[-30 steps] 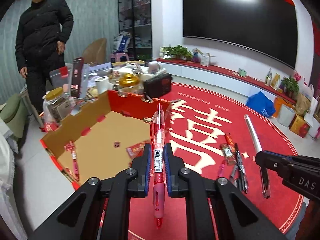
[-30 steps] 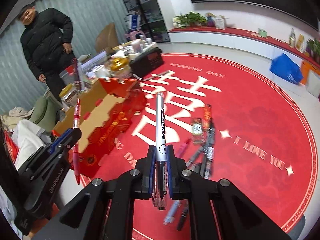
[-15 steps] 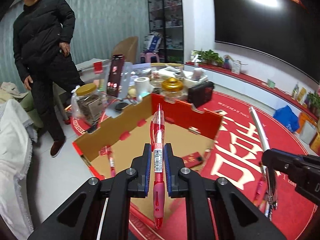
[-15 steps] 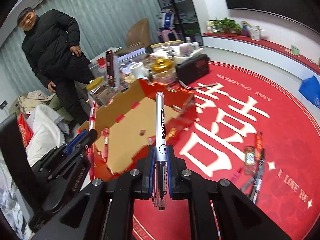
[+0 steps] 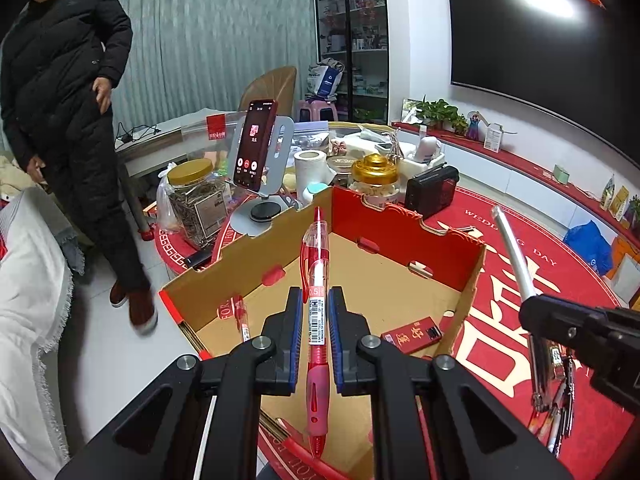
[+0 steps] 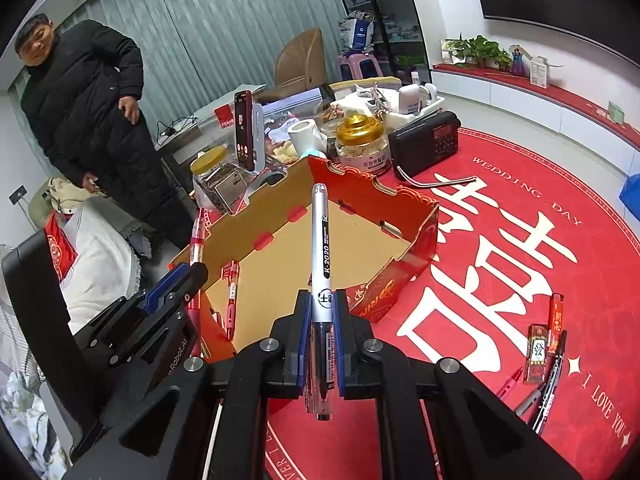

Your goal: Organize rigid objects

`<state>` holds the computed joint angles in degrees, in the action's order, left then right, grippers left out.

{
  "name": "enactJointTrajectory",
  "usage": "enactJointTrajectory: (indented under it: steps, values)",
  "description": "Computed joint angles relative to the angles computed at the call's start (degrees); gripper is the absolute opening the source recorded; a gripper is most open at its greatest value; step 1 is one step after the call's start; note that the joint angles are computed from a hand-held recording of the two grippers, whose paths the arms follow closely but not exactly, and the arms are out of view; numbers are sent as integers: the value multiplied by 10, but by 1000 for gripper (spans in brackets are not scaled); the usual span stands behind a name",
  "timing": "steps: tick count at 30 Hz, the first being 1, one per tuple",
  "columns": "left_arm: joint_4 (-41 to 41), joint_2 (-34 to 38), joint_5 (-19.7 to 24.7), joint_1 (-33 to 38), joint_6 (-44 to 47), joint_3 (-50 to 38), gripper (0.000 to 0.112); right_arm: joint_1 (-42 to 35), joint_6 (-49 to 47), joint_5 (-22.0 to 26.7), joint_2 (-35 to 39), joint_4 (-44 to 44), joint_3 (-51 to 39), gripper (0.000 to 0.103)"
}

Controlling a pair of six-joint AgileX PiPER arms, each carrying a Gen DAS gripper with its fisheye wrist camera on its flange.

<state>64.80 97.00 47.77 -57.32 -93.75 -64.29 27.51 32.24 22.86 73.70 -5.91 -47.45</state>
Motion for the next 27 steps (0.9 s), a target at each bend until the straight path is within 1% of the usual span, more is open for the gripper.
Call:
enactJointTrajectory:
  steps: [5,9,13,17,21,23,27]
  values:
    - [1,8,-6,16,8,-12,13,1,-12,1,30,6,-24,11]
    - [2,11,-15,30,13,-15,13,0,-49,6,56,37,-52,11]
    - [1,14,-23,44,23,-20,13,7,-43,11,77,28,-78,11]
    - [1,14,-26,57,28,-23,13,8,-59,15,99,43,-101,11]
    - [-1,21,-27,64,31,-27,13,10,-70,17,113,53,-112,11]
    - [-5,25,-32,69,33,-29,13,12,-61,19,119,44,-116,11]
    - [-10,34,-37,74,37,-34,13,8,-82,25,131,64,-125,11]
